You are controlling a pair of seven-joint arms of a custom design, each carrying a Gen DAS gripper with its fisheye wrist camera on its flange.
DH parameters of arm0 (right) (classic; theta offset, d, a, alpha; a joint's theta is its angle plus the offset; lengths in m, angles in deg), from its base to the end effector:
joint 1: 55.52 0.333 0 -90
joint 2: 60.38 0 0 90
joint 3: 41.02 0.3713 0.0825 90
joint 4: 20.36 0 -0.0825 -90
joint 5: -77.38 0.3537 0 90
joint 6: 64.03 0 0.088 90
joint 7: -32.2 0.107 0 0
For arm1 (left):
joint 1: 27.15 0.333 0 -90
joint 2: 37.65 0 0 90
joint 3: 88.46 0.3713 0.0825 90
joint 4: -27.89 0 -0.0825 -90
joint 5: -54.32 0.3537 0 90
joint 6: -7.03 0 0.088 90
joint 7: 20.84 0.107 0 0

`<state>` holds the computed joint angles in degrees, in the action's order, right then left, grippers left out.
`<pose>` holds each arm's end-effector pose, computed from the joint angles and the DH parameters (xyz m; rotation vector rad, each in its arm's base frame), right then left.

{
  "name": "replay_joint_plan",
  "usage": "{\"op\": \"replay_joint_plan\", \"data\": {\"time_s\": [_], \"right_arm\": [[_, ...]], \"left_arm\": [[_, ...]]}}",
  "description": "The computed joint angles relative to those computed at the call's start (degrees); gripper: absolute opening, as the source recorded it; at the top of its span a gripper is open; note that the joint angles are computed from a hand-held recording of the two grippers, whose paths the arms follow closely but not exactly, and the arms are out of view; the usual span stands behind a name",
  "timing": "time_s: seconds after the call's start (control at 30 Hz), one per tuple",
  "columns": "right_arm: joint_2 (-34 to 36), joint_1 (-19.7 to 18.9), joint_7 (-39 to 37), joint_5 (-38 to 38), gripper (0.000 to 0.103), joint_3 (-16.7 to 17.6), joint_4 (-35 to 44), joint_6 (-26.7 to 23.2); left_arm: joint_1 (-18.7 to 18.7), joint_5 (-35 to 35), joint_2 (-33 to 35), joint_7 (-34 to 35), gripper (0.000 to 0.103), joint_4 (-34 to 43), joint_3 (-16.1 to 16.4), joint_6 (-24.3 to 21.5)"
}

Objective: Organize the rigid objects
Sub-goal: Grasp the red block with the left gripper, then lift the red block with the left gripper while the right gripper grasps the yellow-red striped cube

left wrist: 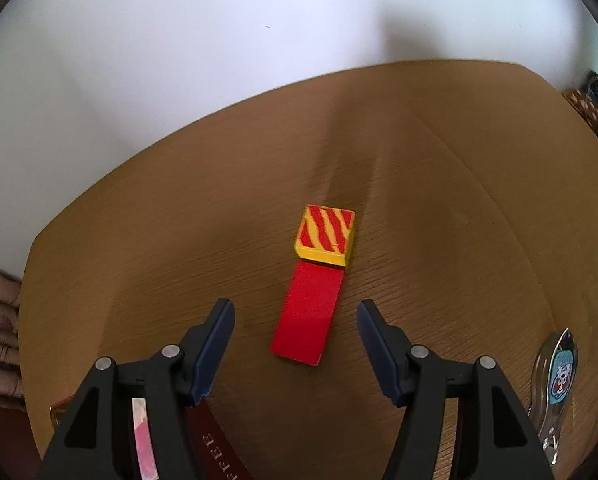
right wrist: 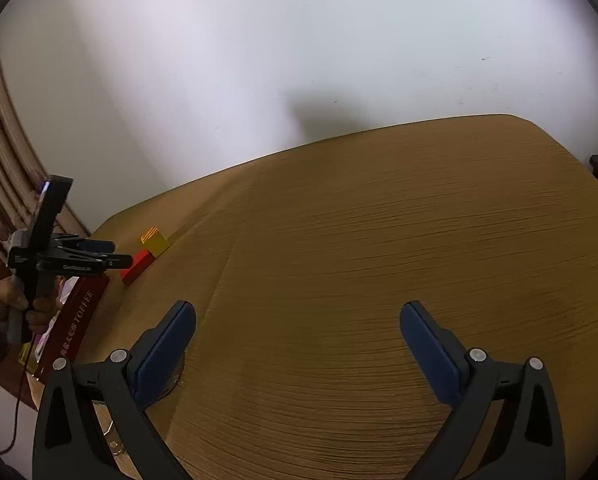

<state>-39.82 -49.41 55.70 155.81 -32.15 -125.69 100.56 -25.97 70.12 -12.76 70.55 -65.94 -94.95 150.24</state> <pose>0.6460 0.1027 0.4456 -1.6807 1.4429 -0.2656 0.7030 -0.0528 0.4780 -1.6313 2.1691 -0.2779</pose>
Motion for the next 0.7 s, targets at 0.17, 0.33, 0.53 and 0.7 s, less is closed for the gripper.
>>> {"op": "replay_joint_plan", "data": {"time_s": [0.17,0.33,0.53,0.7], "right_arm": [[0.24,-0.06,0.38,-0.45,0.102,0.07,0.13,-0.63],[0.50,-0.28,0.94,-0.80,0.102,0.06,0.27,-1.22],[0.33,-0.78,3.00,-3.23,0.102,-0.23,-0.21,-1.88],[1.06,-0.56,4.44,-4.13,0.102,-0.10,0.31,-1.69]], "left_arm": [[-0.02,-0.60,2.85,2.34,0.065,3.66,-0.61,-3.30],[2.83,-7.51,5.39,4.79,0.065,7.00,-2.80,-6.39],[5.37,-13.95,4.61,7.19,0.030,5.88,-3.91,-6.90],[4.23,-12.90,2.42,5.17,0.030,1.51,-2.57,-2.77]]}}
